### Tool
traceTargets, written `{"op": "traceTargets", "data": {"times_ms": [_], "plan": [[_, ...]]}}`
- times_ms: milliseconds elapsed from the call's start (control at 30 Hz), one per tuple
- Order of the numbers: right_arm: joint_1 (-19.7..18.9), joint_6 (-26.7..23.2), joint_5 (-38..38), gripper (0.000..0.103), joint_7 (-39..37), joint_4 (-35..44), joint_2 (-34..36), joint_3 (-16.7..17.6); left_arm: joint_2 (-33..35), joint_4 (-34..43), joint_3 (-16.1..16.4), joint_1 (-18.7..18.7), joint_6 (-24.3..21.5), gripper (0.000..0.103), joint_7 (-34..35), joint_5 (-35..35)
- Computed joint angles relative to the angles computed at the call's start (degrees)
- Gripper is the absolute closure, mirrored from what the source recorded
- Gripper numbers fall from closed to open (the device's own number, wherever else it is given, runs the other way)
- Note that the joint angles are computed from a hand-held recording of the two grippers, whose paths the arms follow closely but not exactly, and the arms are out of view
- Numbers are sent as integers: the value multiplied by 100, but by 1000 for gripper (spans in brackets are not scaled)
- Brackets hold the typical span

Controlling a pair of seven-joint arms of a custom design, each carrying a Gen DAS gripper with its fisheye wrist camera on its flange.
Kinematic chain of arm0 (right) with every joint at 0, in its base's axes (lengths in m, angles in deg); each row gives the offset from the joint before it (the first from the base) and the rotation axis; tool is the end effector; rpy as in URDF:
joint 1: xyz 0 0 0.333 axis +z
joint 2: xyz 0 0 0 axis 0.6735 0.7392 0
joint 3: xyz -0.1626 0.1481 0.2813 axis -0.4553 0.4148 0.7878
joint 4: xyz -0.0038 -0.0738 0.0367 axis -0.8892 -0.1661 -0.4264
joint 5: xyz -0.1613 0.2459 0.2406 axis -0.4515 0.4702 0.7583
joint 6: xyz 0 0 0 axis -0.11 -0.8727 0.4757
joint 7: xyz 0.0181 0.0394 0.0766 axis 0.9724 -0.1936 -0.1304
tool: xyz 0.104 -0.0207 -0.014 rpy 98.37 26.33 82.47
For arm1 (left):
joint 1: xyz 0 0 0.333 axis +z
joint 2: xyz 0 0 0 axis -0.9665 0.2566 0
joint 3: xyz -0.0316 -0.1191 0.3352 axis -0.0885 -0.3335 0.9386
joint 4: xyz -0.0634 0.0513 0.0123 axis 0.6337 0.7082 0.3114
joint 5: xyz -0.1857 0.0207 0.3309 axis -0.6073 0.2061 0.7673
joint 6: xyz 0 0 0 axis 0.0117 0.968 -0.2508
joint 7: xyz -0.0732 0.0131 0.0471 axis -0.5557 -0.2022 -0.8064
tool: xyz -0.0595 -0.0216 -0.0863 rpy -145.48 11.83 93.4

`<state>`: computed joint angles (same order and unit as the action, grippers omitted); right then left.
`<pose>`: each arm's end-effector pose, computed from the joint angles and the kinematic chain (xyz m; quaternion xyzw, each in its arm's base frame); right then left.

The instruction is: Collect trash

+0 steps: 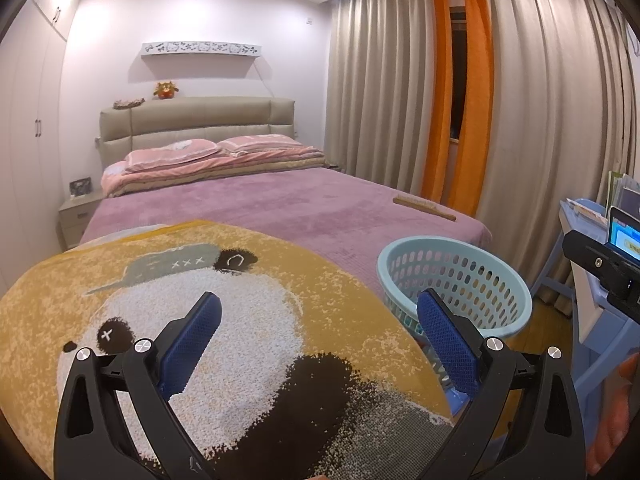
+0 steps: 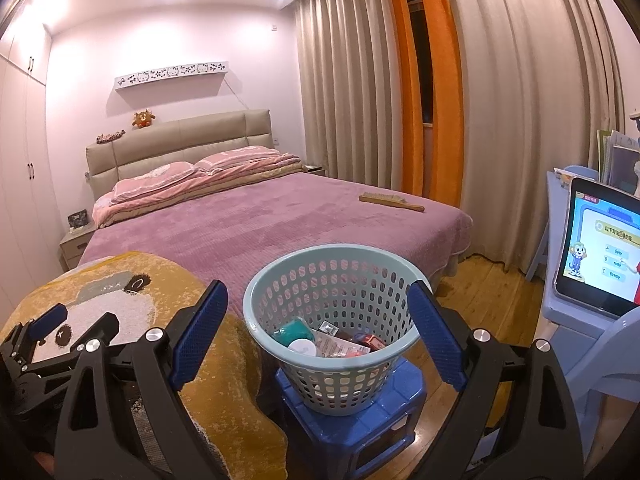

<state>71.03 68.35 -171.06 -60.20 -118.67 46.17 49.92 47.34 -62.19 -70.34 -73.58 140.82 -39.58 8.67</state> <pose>0.5164 0.2952 0.4648 -0.3639 0.7420 -0.4823 0.2906 0.6268 -0.1505 0.4335 -0.4084 0.7255 -0.4997 0.2390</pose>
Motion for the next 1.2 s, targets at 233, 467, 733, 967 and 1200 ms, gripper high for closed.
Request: {"op": "traceTargets", "data": {"times_ms": [233, 467, 733, 967, 1200], "plan": [[6, -8, 11, 16, -19, 17, 7, 1, 9, 23, -3, 2, 5, 8, 1, 17], [2, 20, 46, 16, -64, 34, 11, -6, 2, 10, 1, 2, 15, 8, 14, 9], [-33, 130, 46, 16, -44, 30, 20, -27, 2, 9, -3, -5, 11, 8, 28, -6], [-37, 151, 45, 16, -58, 43, 40, -37, -8, -6, 4, -12, 18, 8, 43, -17], [-35, 149, 54, 16, -67, 47, 41, -39, 38, 152, -83, 91, -27, 8, -264, 281]]}}
